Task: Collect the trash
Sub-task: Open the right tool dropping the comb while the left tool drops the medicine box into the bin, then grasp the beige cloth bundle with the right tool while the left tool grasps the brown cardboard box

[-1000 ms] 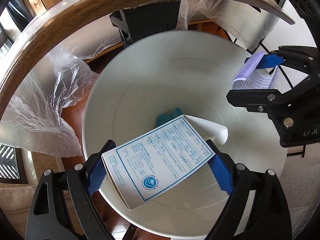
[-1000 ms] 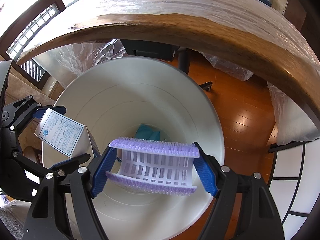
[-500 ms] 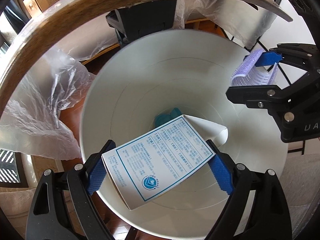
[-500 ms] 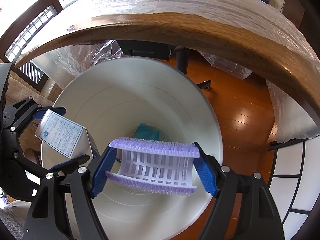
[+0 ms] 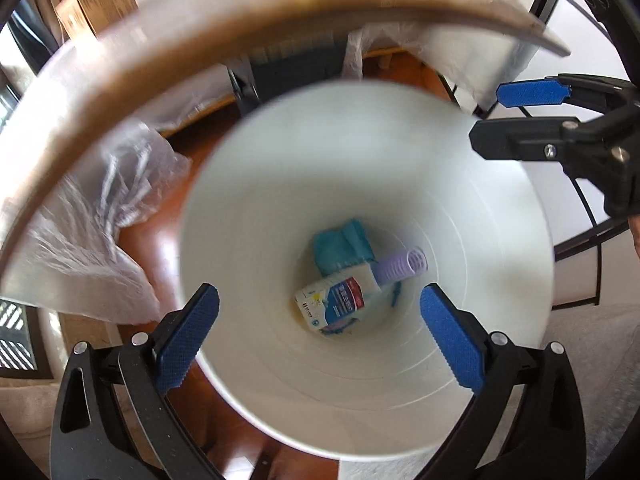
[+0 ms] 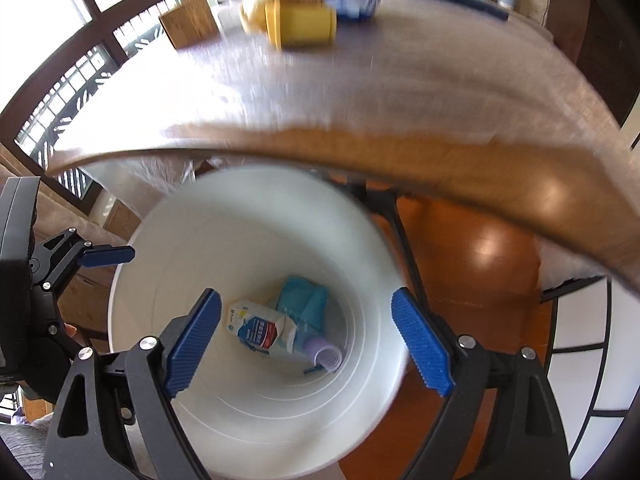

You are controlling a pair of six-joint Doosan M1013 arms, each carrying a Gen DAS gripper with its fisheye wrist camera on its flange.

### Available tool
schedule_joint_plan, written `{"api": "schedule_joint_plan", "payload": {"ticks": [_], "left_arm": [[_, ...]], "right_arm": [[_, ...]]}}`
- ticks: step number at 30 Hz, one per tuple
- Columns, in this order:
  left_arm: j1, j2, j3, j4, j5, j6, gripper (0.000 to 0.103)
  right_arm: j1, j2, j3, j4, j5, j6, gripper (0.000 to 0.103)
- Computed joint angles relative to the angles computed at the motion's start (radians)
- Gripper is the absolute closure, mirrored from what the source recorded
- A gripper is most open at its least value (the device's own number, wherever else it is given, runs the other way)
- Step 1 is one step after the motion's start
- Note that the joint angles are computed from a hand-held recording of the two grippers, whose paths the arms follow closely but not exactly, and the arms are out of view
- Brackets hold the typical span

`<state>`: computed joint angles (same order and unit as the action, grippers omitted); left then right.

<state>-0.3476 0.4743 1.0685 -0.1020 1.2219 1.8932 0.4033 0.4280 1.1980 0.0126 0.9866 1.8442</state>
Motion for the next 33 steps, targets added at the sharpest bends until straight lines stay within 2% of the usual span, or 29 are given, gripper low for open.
{"api": "schedule_joint_plan", "payload": {"ticks": [3, 6, 8, 9, 10, 11, 12, 16, 26, 33], "left_arm": [[0.018, -0.029, -0.015, -0.08, -0.06, 0.031, 0.002], [0.031, -0.058, -0.033, -0.11, -0.17, 0.026, 0.002], [0.027, -0.078, -0.029, -0.046, -0.296, -0.045, 0.002], [0.021, -0.083, -0.029, 0.03, -0.368, -0.127, 0.002], [0.018, -0.076, -0.046, 0.099, -0.393, -0.21, 0.002], [0.02, -0.059, -0.076, 0.139, -0.382, -0.272, 0.002], [0.027, -0.036, -0.114, 0.128, -0.358, -0.292, 0.002], [0.057, 0.061, -0.264, 0.071, -0.248, -0.318, 0.002], [0.092, 0.248, -0.544, 0.109, -0.079, -0.25, 0.002], [0.111, 0.407, -0.818, 0.056, 0.086, -0.214, 0.002]], "right_arm": [[0.002, -0.032, 0.01, -0.03, -0.053, 0.005, 0.015], [0.008, -0.063, 0.017, -0.078, -0.132, 0.021, 0.006], [0.014, -0.071, 0.013, -0.141, -0.184, 0.052, 0.004], [0.021, -0.073, 0.012, -0.195, -0.21, 0.084, 0.004], [0.025, -0.071, 0.005, -0.241, -0.228, 0.111, 0.004], [0.03, -0.065, -0.006, -0.288, -0.243, 0.14, 0.004], [0.029, -0.053, -0.027, -0.298, -0.241, 0.145, 0.004], [0.02, -0.002, -0.115, -0.249, -0.2, 0.096, 0.004], [0.013, 0.166, -0.371, -0.207, -0.032, 0.029, 0.004], [0.005, 0.247, -0.491, -0.167, 0.043, 0.024, 0.004]]}}
